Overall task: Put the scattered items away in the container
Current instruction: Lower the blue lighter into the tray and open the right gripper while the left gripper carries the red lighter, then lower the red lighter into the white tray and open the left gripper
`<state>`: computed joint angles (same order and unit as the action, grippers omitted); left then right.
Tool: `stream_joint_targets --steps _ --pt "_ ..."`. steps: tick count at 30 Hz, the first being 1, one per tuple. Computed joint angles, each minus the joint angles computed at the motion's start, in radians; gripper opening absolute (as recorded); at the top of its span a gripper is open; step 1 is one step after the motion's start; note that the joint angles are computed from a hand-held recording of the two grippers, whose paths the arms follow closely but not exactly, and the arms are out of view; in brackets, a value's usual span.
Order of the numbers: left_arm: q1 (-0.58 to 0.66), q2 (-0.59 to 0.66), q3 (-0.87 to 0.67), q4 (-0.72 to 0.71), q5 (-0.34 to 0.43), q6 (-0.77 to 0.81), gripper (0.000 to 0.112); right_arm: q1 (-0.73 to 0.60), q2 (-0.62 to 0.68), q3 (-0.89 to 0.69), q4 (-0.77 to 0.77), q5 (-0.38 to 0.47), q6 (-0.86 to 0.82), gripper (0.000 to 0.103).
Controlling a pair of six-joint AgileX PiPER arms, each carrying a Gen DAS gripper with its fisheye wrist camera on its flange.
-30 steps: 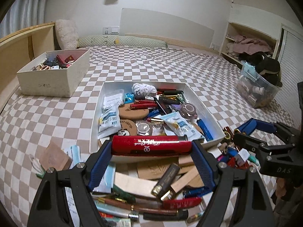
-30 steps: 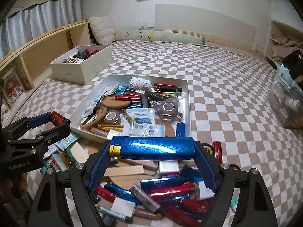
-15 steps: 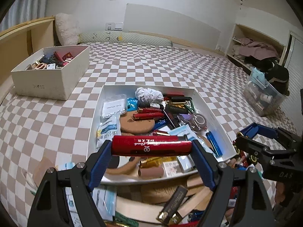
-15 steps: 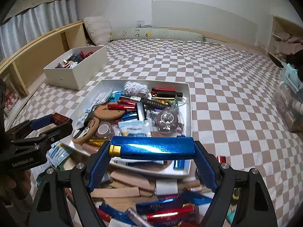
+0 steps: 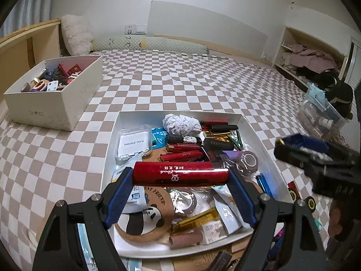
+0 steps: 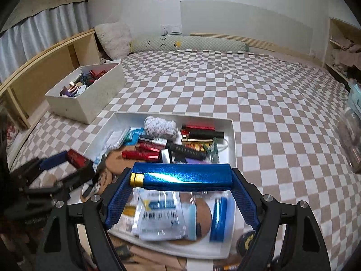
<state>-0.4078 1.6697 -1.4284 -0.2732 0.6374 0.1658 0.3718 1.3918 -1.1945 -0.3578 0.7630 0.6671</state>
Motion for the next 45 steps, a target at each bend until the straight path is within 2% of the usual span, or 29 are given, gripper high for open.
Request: stream_joint_targets --steps 5,13,17,29,33,35,37,45 --pt "0.008 0.052 -0.047 -0.012 0.014 0.006 0.083 -0.086 0.095 -0.088 0.121 -0.023 -0.121 0.084" --pt "0.021 0.111 -0.097 0.000 0.029 -0.003 0.083 -0.157 0.268 -0.241 0.200 0.011 -0.213 0.084" --pt "0.027 0.134 -0.117 -0.008 0.035 0.008 0.083 -0.198 0.341 -0.313 0.293 0.032 -0.268 0.084" --pt "0.012 0.208 -0.209 0.030 0.066 -0.029 0.083 -0.245 0.508 -0.459 0.386 0.096 -0.297 0.084" --pt "0.004 0.243 -0.258 0.044 0.089 -0.046 0.083 -0.250 0.536 -0.477 0.375 0.104 -0.283 0.086" --pt "-0.003 0.260 -0.281 0.051 0.098 -0.053 0.083 -0.255 0.535 -0.471 0.380 0.090 -0.283 0.097" --pt "-0.010 0.274 -0.299 0.057 0.106 -0.059 0.083 -0.257 0.525 -0.462 0.383 0.076 -0.283 0.103" --pt "-0.044 0.331 -0.361 0.089 0.156 -0.100 0.083 -0.292 0.461 -0.398 0.462 0.040 -0.326 0.103"
